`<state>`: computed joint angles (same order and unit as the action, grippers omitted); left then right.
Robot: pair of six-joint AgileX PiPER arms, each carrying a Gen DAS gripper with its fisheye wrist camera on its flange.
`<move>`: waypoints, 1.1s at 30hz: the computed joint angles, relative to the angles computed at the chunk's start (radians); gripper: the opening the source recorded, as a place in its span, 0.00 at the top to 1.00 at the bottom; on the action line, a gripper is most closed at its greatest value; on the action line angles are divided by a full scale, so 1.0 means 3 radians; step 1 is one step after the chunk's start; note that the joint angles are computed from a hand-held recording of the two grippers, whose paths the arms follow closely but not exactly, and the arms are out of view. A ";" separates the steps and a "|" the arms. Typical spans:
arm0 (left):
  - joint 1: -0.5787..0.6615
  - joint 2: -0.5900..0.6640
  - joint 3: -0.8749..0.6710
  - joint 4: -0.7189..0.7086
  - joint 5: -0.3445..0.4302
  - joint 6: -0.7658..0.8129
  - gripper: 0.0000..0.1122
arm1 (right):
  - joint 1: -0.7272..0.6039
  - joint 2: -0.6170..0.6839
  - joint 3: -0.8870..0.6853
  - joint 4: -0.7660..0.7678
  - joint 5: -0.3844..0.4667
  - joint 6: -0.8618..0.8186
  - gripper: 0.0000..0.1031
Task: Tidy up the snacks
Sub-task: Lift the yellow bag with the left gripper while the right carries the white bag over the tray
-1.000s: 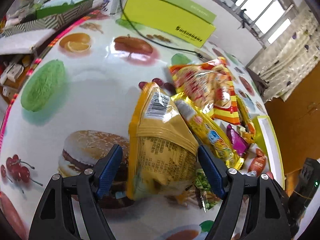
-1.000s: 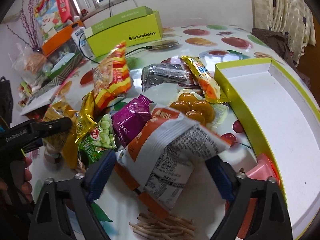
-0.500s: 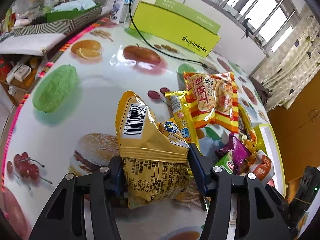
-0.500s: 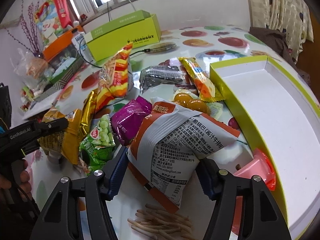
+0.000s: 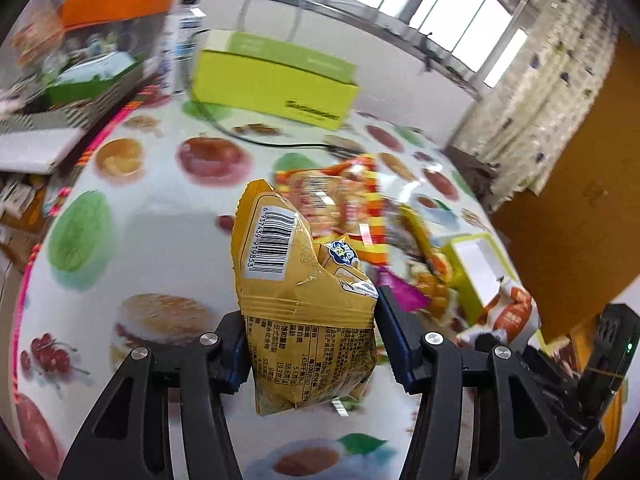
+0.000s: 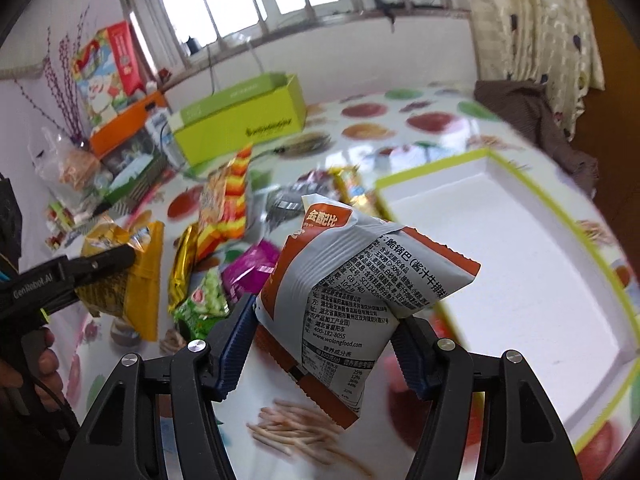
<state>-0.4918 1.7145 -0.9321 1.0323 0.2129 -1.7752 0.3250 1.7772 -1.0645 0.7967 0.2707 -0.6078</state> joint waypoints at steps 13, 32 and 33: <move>-0.0237 0.0504 -0.0945 -0.1969 -0.0039 0.2252 0.50 | -0.0690 -0.0036 0.0010 -0.1239 -0.0077 0.1213 0.38; -0.0486 0.1672 -0.2977 -0.3621 0.1015 0.4259 0.50 | -0.0949 0.0096 0.0262 0.0119 0.0318 -0.0243 0.38; -0.0497 0.1710 -0.3041 -0.3590 0.1061 0.4218 0.50 | -0.0957 0.0110 0.0263 0.0241 0.0388 -0.0351 0.38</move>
<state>-0.6408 2.2274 -1.8443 -0.0447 0.5312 -0.5099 0.0380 1.8101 -0.9855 0.8689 0.3872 -0.7132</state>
